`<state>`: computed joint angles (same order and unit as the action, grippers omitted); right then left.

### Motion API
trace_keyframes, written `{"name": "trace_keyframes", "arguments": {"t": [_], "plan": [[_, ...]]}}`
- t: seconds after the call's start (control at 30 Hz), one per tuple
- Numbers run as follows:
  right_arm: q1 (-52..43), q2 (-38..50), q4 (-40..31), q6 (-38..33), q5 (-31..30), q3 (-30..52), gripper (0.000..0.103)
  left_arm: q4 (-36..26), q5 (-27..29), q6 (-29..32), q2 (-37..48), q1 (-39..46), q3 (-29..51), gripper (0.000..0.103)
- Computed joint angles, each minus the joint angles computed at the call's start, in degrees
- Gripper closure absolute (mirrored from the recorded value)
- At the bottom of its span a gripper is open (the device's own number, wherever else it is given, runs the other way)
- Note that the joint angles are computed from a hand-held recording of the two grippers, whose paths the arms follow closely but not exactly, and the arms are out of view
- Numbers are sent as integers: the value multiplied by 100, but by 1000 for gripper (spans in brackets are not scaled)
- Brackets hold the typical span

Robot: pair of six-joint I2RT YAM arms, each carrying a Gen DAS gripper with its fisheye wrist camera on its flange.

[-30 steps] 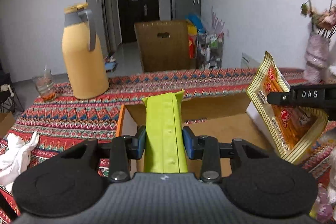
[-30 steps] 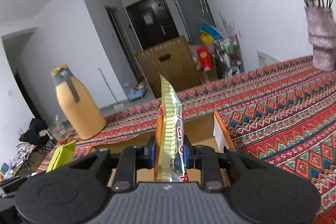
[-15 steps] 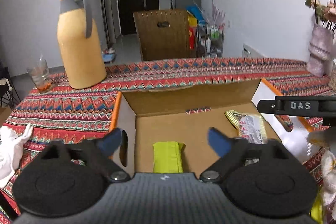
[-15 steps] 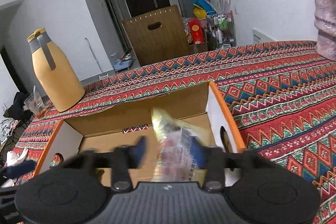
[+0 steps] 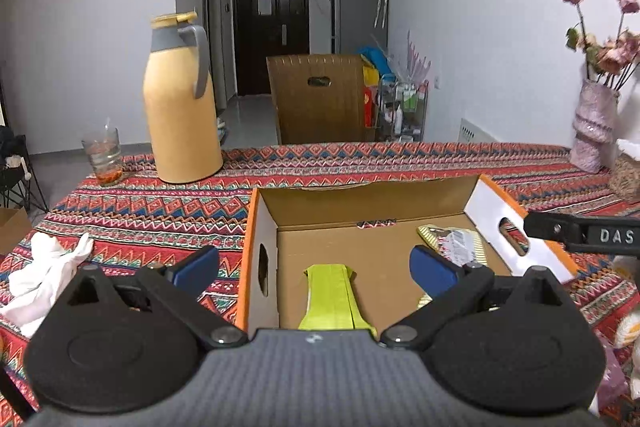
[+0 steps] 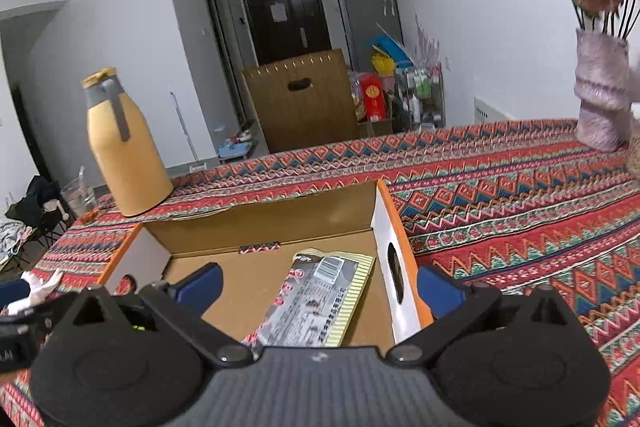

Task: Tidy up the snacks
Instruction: 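Move both tools back over the snack pile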

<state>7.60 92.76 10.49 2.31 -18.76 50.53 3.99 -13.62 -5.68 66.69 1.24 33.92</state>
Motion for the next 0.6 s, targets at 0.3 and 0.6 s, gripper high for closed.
{"name": "trace_keyframes", "arguments": {"t": [0.3,0.6], "plan": [[-457,-2152,16,-612,-550,-1806,0,-798,-156,-45,-2097,-336,-982,0],[-1005,-4191,-828,-1164,-1112,-3088,0,-2315,-270,-220,-4307,-598,-1600,0]]}}
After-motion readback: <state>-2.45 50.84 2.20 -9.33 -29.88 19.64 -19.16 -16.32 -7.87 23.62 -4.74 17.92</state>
